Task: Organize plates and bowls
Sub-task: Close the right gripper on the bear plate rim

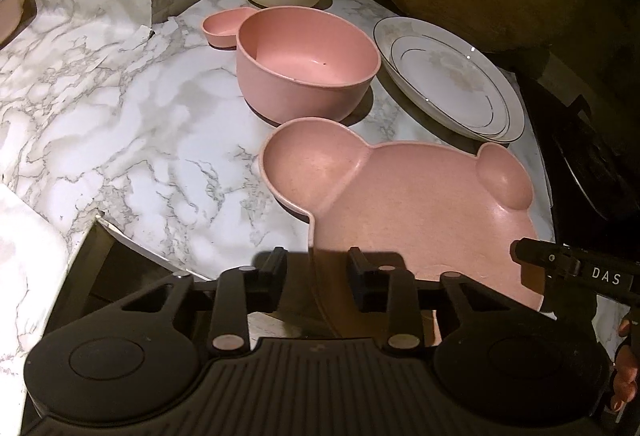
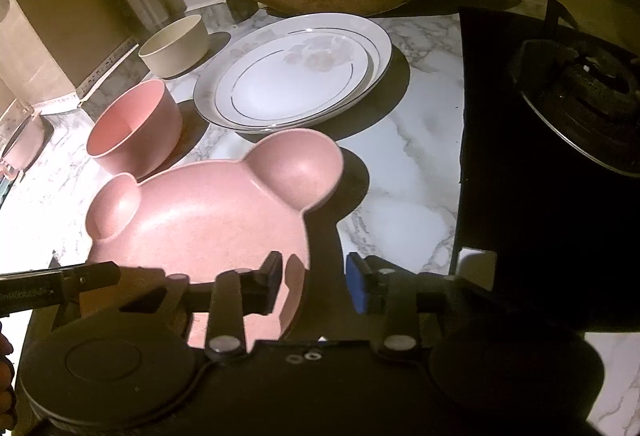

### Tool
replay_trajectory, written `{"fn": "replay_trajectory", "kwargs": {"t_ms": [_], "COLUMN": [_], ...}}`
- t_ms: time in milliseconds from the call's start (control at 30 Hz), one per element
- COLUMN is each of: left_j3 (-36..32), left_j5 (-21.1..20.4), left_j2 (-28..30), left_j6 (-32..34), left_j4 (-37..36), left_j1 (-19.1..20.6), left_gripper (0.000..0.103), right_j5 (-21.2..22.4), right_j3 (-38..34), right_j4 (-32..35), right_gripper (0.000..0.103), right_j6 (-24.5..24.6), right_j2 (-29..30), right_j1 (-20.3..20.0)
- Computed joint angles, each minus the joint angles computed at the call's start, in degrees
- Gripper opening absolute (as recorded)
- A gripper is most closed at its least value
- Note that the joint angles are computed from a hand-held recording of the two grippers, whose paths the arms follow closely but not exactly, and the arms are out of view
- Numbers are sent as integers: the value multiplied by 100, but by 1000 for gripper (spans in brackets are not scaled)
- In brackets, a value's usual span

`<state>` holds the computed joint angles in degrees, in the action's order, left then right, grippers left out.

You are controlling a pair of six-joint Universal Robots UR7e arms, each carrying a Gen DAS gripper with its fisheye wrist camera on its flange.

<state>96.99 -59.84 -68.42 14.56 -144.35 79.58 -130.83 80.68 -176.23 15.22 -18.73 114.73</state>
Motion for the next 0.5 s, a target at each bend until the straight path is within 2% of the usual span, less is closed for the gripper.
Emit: {"fn": "replay_trajectory", "kwargs": {"t_ms": [67, 100, 233, 500], "left_j3": [-32, -57, -25, -39], "left_j5": [-38, -118, -90, -168], "left_j2": [8, 5, 9, -28], "left_j6": [-19, -27, 42, 187], "left_j4": [41, 98, 42, 97], "left_j1": [20, 38, 8, -13], "left_gripper": [16, 14, 12, 12], "right_j5": [23, 33, 132, 65], "right_j3": [-15, -24, -22, 2], "right_j4": [36, 63, 88, 131], "right_gripper": [23, 21, 8, 8], "right_j6": [-3, 8, 29, 17], "right_j2": [4, 7, 0, -30], "right_j1": [-1, -3, -15, 37]}}
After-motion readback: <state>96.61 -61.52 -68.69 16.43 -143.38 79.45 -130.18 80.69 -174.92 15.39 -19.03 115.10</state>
